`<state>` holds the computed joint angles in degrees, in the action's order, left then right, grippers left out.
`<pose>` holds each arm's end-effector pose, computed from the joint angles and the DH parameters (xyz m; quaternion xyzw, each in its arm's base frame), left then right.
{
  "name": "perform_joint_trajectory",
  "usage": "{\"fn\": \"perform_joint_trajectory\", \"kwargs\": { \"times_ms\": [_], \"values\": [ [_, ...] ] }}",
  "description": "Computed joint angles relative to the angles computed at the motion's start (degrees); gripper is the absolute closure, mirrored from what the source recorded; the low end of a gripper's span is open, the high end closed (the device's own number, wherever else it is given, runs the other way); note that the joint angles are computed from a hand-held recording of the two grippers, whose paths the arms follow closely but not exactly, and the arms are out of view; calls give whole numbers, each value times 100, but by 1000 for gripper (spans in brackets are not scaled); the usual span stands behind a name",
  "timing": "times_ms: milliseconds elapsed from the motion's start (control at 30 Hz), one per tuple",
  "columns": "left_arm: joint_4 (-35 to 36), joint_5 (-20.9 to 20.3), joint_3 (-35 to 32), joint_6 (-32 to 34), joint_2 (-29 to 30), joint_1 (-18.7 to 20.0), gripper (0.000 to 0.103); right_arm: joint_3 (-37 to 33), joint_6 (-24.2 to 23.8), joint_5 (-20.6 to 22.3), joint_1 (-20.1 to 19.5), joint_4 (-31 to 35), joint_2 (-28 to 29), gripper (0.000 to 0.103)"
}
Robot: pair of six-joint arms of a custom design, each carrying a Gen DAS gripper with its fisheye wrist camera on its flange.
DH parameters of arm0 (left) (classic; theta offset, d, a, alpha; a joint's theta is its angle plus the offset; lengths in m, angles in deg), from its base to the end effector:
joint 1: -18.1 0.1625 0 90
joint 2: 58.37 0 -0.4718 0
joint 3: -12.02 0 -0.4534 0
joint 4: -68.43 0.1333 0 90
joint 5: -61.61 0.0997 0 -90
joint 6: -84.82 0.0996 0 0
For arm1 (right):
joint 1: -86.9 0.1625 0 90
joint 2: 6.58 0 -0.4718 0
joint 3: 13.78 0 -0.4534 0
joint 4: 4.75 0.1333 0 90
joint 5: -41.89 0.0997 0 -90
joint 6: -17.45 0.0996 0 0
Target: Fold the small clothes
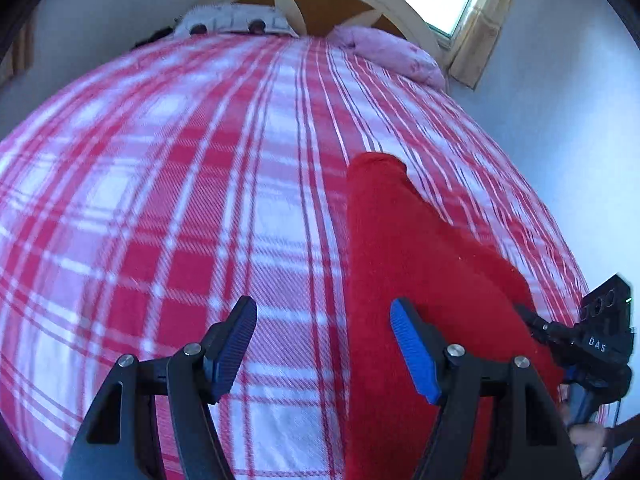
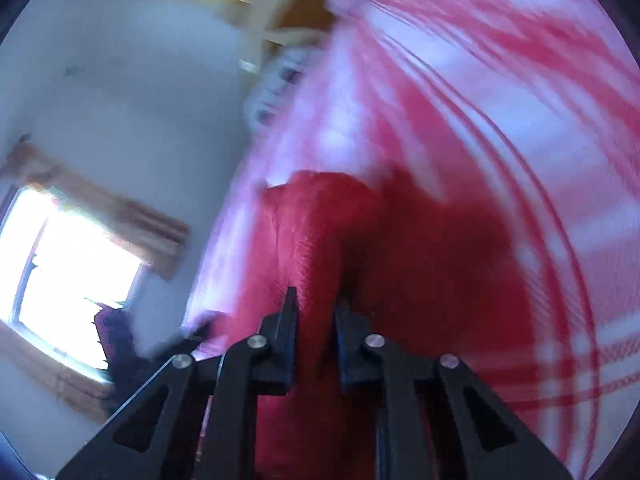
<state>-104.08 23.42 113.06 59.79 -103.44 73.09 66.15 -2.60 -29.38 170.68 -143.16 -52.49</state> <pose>-0.2304 -0.6977 0.1102 -0.0237 0.8809 -0.3915 0.2649 0.0750 -0.8371 0.1811 -0.1381 0.9693 -0.1570 0.1291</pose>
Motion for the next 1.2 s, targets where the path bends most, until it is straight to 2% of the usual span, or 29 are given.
{"fn": "perform_joint_trajectory", "kwargs": {
  "times_ms": [33,67,100,133,167,200,233,267,300,333,367,400,433,467,533,600,667,733,767,867,933,1033,1100,1133,1200],
  "values": [
    [-4,-14,7,32,38,2,33,55,207,337,-135,-59,-17,87],
    [-34,-11,21,96,62,-8,33,103,444,495,-197,-131,-67,86],
    [-79,13,38,148,69,-24,33,200,491,413,-191,-309,-149,85],
    [-133,34,66,217,58,-46,33,350,364,91,-131,-612,-262,85],
    [-201,32,107,312,35,-68,33,543,199,-472,-26,-1025,-383,79],
    [-283,30,167,421,-3,-94,33,723,111,-1071,109,-1449,-468,68],
    [-390,90,248,545,-39,-133,33,957,-112,-1467,184,-1962,-587,66],
    [-467,150,300,606,-54,-158,33,1139,-276,-1623,244,-2236,-710,65],
    [-575,227,360,680,-71,-190,33,1287,-289,-1539,279,-2270,-844,55],
    [-714,291,435,748,-87,-226,33,1360,-256,-1215,235,-2170,-949,45],
    [-791,309,467,793,-93,-228,33,1564,-201,-892,205,-2207,-1119,24],
    [-855,349,507,805,-98,-243,33,1795,-257,-582,180,-2377,-1266,15],
    [-855,416,538,748,-102,-258,33,1911,-403,-391,135,-2467,-1342,15],
    [-828,447,547,674,-102,-254,33,1986,-568,-397,190,-2505,-1378,15],
    [-694,415,568,435,-119,-243,33,1972,-818,-970,380,-2617,-1272,15],
    [-712,341,601,325,-100,-247,33,2049,-1039,-1549,532,-3085,-1112,15],
    [-745,543,552,357,20,-294,33,1856,-1186,-1954,679,-3360,-804,15],
    [-778,732,486,511,125,-329,33,1604,-1261,-2250,803,-3281,-563,15],
    [-770,798,465,554,157,-340,33,1506,-1281,-2224,770,-3086,-531,15],
    [-640,863,424,501,180,-349,33,984,-1198,-2340,804,-2054,-239,58],
    [-713,779,469,556,141,-354,33,1028,-1616,-2406,850,-1988,-293,73],
    [-1124,507,583,866,62,-377,33,1354,-1638,-2233,739,-2196,-611,78],
    [-1173,605,542,937,104,-395,33,1604,-1483,-2249,572,-2612,-762,78],
    [-1041,647,481,915,148,-381,33,1625,-1350,-2151,488,-2548,-786,78],
    [-446,737,333,652,240,-329,33,1528,-1115,-1615,263,-2129,-785,77]
  ]
}}
